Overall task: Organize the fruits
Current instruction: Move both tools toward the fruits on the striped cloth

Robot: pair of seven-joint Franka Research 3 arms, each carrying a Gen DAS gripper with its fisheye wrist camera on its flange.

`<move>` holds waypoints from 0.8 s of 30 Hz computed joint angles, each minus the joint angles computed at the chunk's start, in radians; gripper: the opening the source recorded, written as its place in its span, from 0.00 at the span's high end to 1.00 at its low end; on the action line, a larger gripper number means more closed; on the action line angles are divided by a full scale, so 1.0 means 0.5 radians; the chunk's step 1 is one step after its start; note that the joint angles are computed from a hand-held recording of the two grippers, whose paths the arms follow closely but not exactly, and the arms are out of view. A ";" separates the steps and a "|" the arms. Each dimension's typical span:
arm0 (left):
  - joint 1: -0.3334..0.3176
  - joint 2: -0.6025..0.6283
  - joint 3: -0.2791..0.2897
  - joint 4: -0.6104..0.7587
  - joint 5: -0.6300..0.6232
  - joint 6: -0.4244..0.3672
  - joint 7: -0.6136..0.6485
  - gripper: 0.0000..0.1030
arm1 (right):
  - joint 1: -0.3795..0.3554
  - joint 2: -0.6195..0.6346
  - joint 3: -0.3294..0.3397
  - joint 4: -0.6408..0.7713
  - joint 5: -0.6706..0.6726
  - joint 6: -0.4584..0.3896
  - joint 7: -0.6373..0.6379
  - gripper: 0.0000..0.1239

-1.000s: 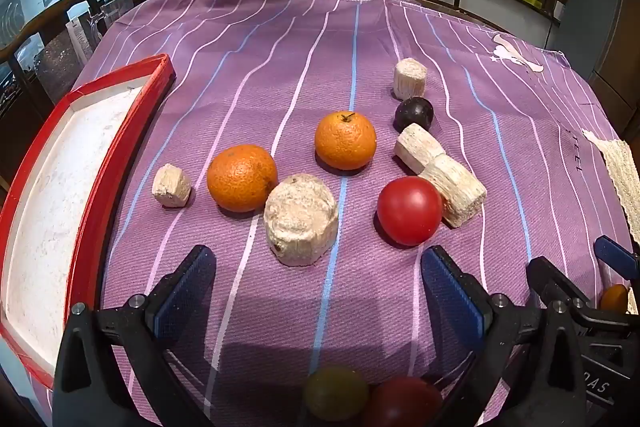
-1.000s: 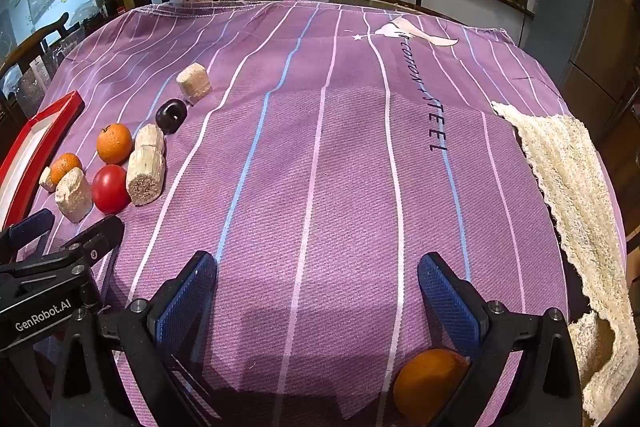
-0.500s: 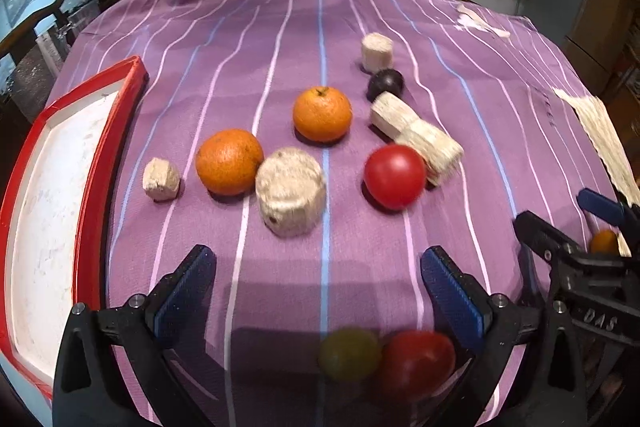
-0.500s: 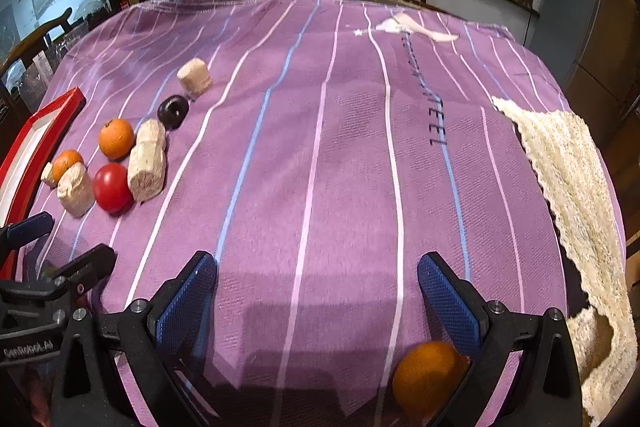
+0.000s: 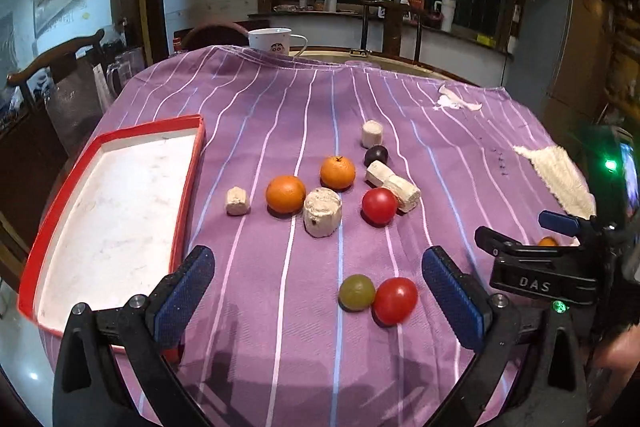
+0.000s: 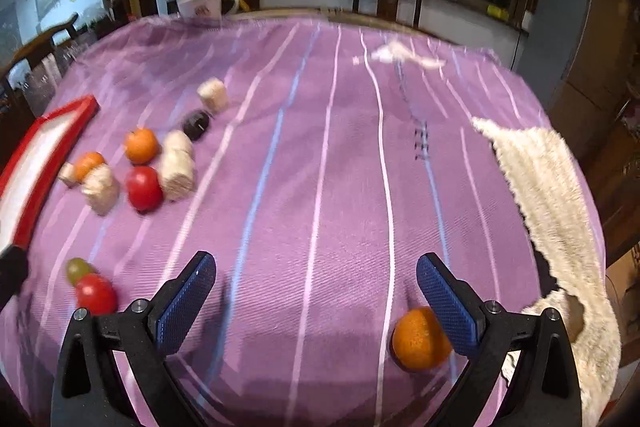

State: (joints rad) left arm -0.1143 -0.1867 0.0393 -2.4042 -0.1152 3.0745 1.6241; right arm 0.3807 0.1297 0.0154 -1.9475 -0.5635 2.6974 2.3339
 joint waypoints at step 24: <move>0.067 -0.092 -0.028 -0.072 0.354 -0.030 -0.175 0.00 | -0.123 -0.272 0.179 -0.199 -0.592 0.238 0.508 0.18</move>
State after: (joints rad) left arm -0.0806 -0.2326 0.0251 -2.4404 0.0621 3.0595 1.5367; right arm 0.3193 -0.0062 0.1047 -2.0469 -0.8593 2.8165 2.5881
